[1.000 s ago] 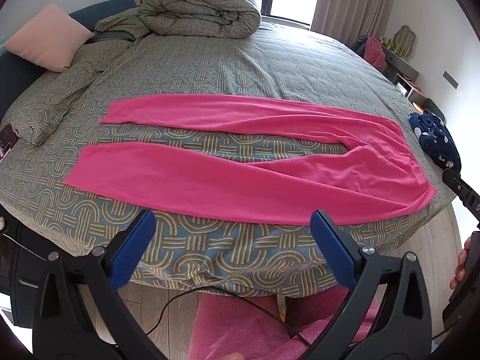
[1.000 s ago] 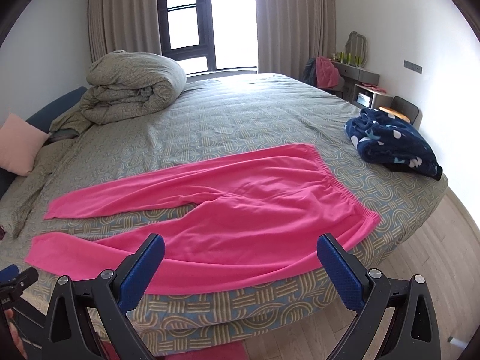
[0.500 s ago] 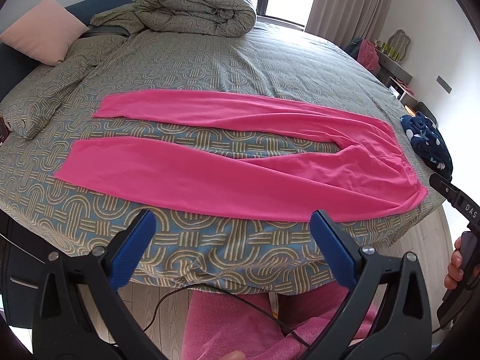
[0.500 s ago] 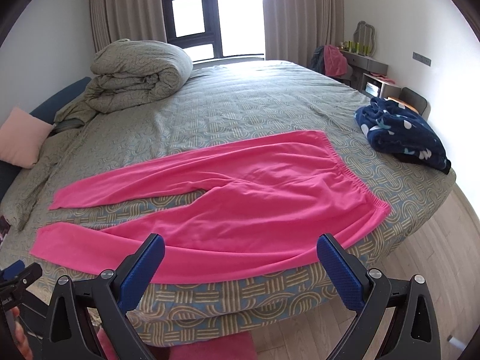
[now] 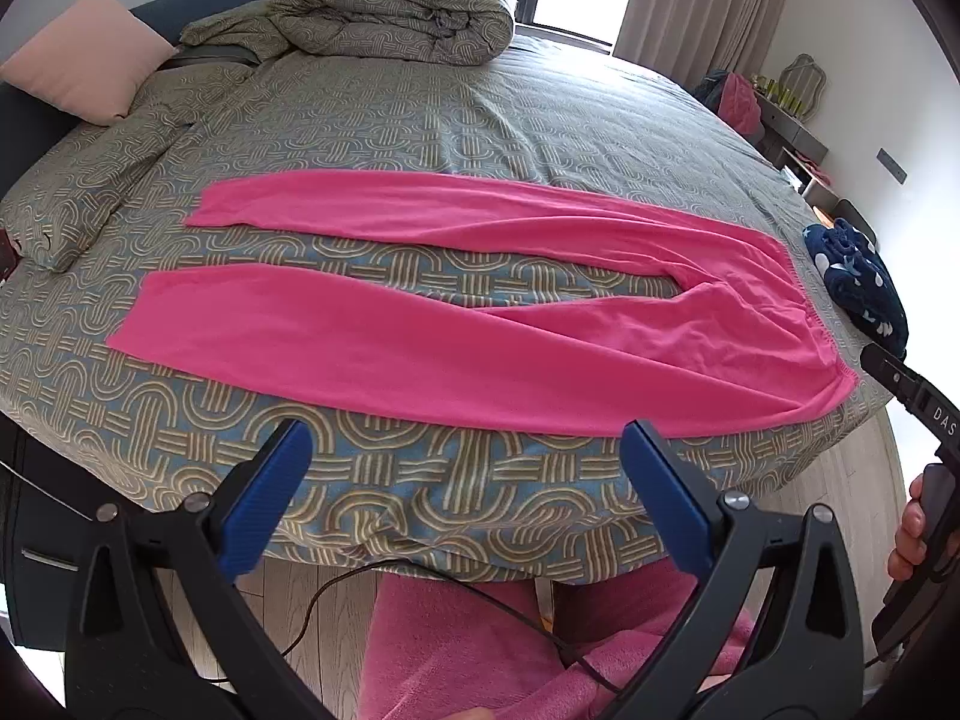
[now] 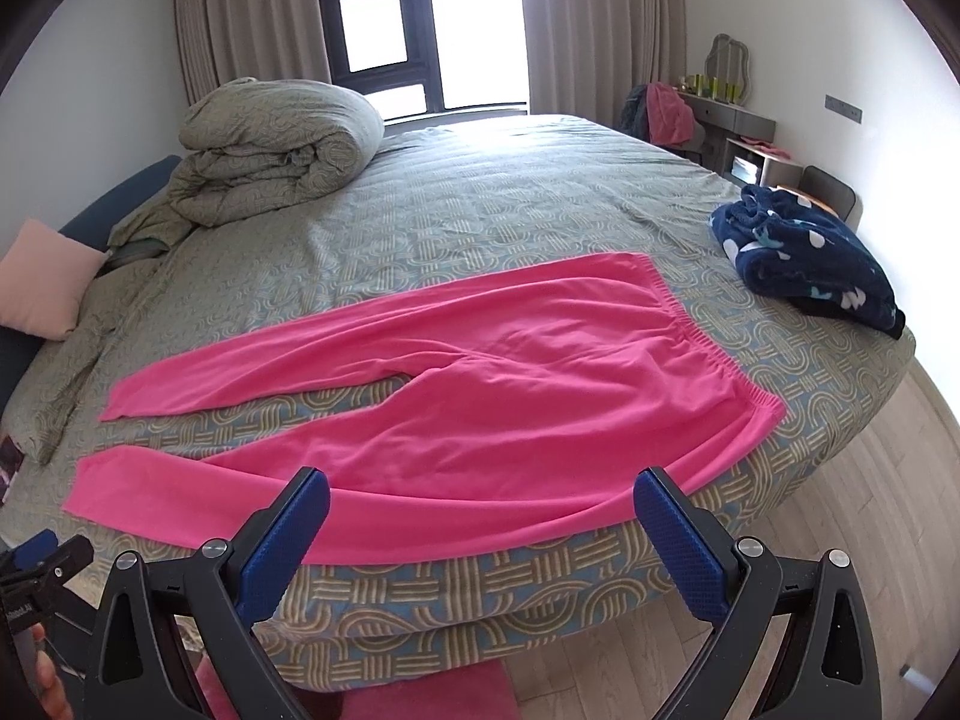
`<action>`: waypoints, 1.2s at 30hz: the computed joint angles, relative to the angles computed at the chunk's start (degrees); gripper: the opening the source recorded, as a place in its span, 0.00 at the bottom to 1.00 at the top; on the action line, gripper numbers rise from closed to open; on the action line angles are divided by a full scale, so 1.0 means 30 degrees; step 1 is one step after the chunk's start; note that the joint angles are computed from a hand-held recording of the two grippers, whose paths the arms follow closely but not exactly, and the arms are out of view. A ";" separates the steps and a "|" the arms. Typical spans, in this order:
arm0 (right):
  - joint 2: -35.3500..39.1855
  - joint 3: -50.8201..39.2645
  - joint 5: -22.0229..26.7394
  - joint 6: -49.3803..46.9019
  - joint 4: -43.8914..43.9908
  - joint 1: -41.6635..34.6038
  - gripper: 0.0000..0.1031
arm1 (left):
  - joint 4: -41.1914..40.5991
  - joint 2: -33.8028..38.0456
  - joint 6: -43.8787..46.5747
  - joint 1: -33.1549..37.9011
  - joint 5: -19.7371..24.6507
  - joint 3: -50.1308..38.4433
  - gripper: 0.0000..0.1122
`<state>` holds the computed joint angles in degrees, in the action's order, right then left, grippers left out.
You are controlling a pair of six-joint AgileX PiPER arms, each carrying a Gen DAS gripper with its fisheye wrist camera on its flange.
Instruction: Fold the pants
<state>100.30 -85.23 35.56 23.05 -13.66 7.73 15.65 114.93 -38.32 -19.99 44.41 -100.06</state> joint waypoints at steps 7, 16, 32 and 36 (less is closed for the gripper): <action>0.0117 -0.0151 0.0285 -0.0428 0.0364 -0.0091 1.00 | 0.0637 0.0102 -0.0149 -0.0125 0.0160 -0.0186 0.91; 0.0496 -0.0600 0.0853 -0.0790 0.0791 -0.0216 1.00 | 0.0625 0.0363 -0.0091 -0.0113 0.0326 -0.0472 0.91; 0.1559 -0.1444 0.1796 -0.0958 0.1388 -0.0718 1.00 | 0.0857 0.0786 -0.0086 0.0524 0.0449 -0.0521 0.91; 0.1930 -0.1626 0.2072 -0.1006 0.1673 -0.1155 1.00 | 0.0535 0.0826 -0.0543 0.1212 0.0692 -0.0389 0.91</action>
